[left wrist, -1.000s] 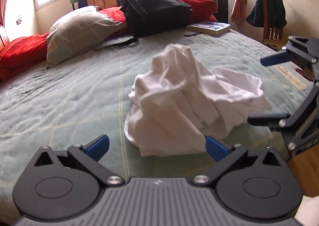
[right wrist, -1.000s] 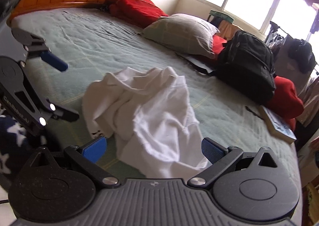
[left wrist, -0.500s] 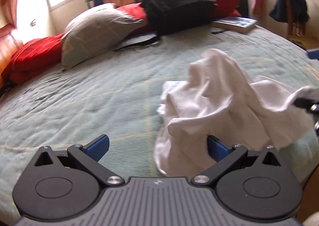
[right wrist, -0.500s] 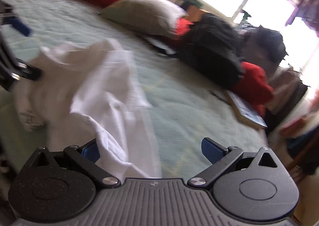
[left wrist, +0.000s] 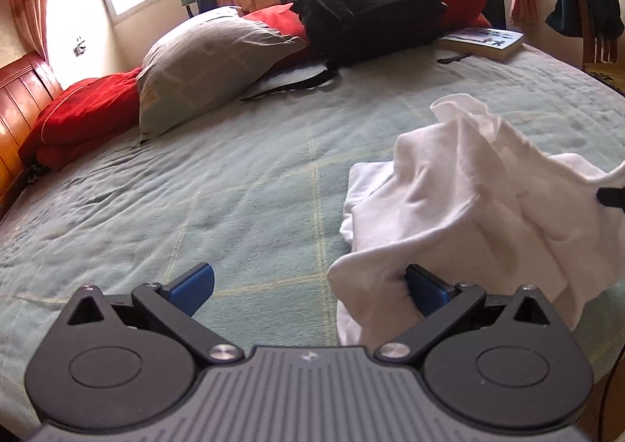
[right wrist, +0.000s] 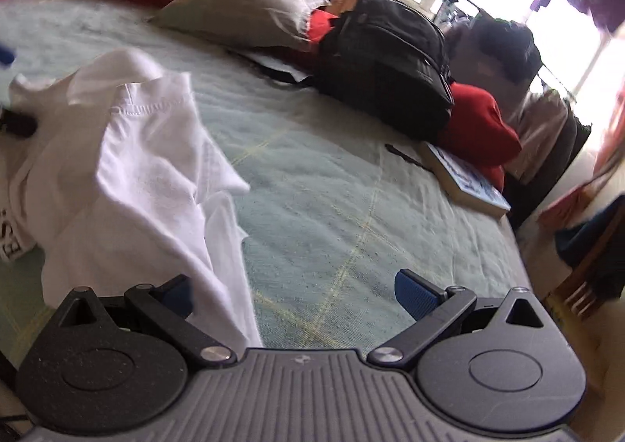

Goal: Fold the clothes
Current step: 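Reach the left tool to the white shirt and pinch its fabric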

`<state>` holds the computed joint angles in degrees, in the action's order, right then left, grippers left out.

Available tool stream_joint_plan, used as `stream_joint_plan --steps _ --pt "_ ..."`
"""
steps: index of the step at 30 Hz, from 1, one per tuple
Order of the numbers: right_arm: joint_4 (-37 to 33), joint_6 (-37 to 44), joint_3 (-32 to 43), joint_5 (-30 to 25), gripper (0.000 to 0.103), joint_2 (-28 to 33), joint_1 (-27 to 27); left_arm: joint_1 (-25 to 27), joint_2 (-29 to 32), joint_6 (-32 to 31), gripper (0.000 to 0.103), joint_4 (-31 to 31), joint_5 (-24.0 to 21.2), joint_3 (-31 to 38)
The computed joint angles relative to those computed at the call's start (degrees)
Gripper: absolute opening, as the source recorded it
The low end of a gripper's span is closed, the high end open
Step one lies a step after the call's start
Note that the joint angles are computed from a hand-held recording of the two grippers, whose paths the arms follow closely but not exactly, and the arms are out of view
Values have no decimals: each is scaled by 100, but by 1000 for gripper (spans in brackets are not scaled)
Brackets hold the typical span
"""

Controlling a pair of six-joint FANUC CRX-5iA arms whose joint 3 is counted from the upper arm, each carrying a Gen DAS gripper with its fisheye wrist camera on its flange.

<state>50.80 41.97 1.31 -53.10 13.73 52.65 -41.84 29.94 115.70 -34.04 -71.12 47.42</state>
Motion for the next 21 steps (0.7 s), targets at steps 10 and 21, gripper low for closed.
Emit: stream_joint_plan --steps 10,21 --pt "82 280 -54 232 102 51 -4 -44 -15 -190 102 -286 62 -33" --pt "-394 839 45 543 74 31 -7 29 -81 -968 95 112 544 -249"
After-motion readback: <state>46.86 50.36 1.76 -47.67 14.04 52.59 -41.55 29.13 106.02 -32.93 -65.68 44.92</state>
